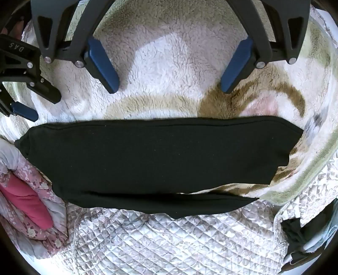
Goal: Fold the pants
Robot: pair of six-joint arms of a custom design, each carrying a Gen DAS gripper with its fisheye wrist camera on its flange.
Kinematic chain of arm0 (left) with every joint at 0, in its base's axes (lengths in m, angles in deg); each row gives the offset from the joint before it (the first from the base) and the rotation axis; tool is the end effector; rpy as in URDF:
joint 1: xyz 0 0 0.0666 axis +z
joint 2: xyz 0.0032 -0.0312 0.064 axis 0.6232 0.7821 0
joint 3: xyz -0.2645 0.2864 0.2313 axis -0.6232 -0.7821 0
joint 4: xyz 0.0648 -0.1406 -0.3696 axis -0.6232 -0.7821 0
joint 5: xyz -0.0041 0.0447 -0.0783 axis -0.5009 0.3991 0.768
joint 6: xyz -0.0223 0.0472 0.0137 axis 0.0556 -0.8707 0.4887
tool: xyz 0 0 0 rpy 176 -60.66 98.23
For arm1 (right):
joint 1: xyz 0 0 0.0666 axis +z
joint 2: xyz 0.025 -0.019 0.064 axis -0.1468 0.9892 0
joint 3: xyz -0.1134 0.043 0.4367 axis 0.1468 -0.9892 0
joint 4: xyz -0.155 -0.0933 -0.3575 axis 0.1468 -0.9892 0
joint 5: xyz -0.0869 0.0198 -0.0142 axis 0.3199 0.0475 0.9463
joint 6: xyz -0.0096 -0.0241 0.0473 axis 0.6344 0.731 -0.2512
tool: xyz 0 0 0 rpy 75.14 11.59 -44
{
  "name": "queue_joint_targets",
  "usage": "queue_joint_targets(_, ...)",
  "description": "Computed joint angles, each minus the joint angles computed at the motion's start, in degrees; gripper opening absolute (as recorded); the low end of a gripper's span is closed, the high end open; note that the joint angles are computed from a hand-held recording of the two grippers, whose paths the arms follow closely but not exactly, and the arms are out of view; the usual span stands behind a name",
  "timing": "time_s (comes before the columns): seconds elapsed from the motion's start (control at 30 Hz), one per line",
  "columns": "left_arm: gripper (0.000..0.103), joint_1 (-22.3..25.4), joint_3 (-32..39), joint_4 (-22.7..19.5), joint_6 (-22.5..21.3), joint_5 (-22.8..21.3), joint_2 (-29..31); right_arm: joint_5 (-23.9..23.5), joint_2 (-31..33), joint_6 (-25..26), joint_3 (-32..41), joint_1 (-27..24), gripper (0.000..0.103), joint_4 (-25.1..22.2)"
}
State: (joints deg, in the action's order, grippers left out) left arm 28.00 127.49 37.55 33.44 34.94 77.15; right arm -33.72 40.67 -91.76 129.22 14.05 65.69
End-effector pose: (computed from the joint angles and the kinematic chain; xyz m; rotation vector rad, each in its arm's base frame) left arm 0.5917 -0.1073 0.3415 0.0296 2.4776 -0.0178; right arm 0.6086 0.2479 0.2778 -0.3740 2.3178 0.1008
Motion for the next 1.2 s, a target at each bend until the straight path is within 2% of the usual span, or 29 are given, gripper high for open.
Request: queue_joint_targets(1.2, 0.099, -0.55, 0.31, 0.03, -0.17, -0.65, 0.42, 0.28, 0.06, 0.08, 0.14, 0.11, 0.08, -0.18)
